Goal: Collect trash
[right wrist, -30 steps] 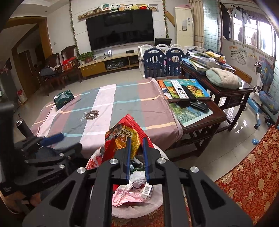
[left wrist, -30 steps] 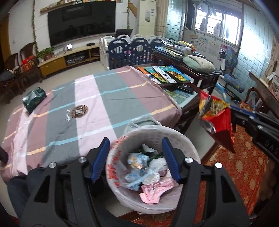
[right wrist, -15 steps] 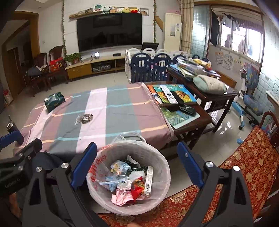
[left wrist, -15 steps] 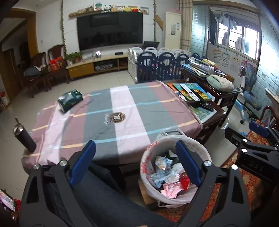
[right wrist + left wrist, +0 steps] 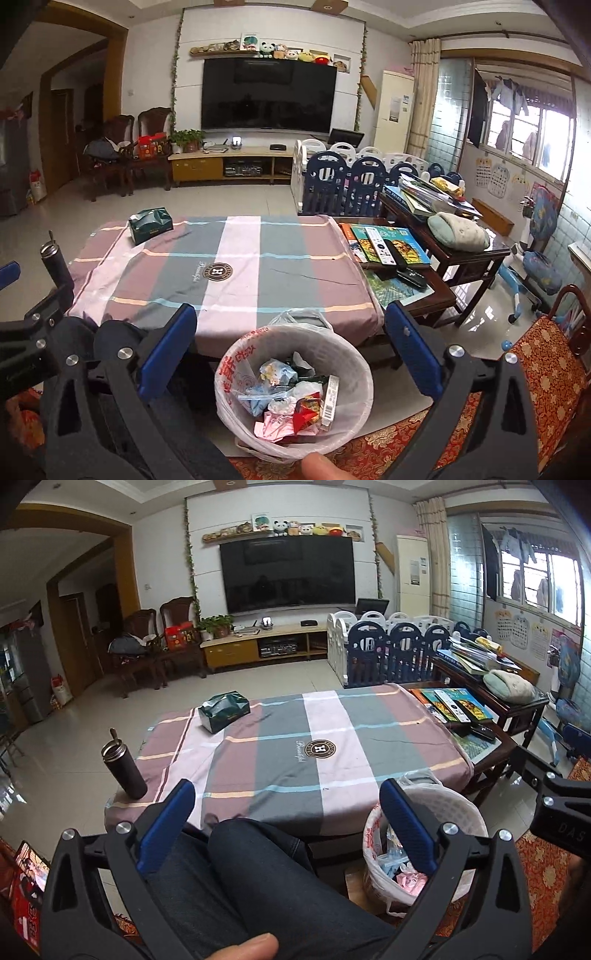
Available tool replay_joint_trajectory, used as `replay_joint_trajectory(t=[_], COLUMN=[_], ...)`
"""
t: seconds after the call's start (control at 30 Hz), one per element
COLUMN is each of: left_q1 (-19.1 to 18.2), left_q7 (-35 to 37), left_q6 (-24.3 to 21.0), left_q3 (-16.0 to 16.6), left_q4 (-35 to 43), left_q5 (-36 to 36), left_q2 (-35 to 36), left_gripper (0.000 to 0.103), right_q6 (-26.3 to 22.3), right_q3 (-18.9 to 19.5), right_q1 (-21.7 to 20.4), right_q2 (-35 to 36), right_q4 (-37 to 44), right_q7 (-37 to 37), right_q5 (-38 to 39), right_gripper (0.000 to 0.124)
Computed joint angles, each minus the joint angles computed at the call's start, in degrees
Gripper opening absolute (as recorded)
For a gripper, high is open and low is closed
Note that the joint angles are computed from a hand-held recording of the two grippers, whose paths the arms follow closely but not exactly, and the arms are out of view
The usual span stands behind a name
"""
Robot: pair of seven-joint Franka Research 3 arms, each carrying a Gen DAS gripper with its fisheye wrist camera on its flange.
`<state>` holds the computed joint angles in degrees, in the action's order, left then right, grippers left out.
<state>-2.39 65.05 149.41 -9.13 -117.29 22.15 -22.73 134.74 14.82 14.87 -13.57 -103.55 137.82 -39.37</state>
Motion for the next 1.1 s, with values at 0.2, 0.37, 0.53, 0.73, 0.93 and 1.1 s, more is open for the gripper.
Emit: replay_joint_trajectory(t=[0.2,0.37,0.53,0.73,0.93,1.1], left_q1=[-0.13,-0.88,-0.85,-0.81,-0.79,-0.81], left_q7=[0.10,1.23,1.32,1.33,1.38,1.38], left_q6=[-0.68,-0.70,-0.67,-0.91,-0.88,-0.99], left_q3=[-0.05,0.31,0.29,0.25,0.28,0.26], left_q4=[-0.05,-0.02,-0.17,-0.10,-0.10,0.03], left_q5=[-0.11,-1.32,-1.65,-1.85,-1.91,-1.97], left_q2=[-0.03,0.30,0.25,0.31,0.32,0.39], left_gripper=[0.100,0.100,0.100,0.100,0.100,0.100], right_q6=[0.87,0.57,0.17,-0.27,-0.36,-0.01], right_q3=[-0.39,-0.70,-0.62,-0.92,-1.13,-1.07], right_q1=[0.50,0.58,0.64,1.02,1.42,1.31], right_q2=[0.15,0.66,0.98,1.51,1.58,1.35], right_q4=[-0.08,0.16,0.38,0.69,0.62,0.35], right_q7=[-1.35,-2.03,-1.78,-2.15,-2.63,-2.27], right_q5=[1.27,3.36,3.16,3.48,3.87,3.37], right_gripper=[0.100,0.100,0.100,0.100,0.100,0.100])
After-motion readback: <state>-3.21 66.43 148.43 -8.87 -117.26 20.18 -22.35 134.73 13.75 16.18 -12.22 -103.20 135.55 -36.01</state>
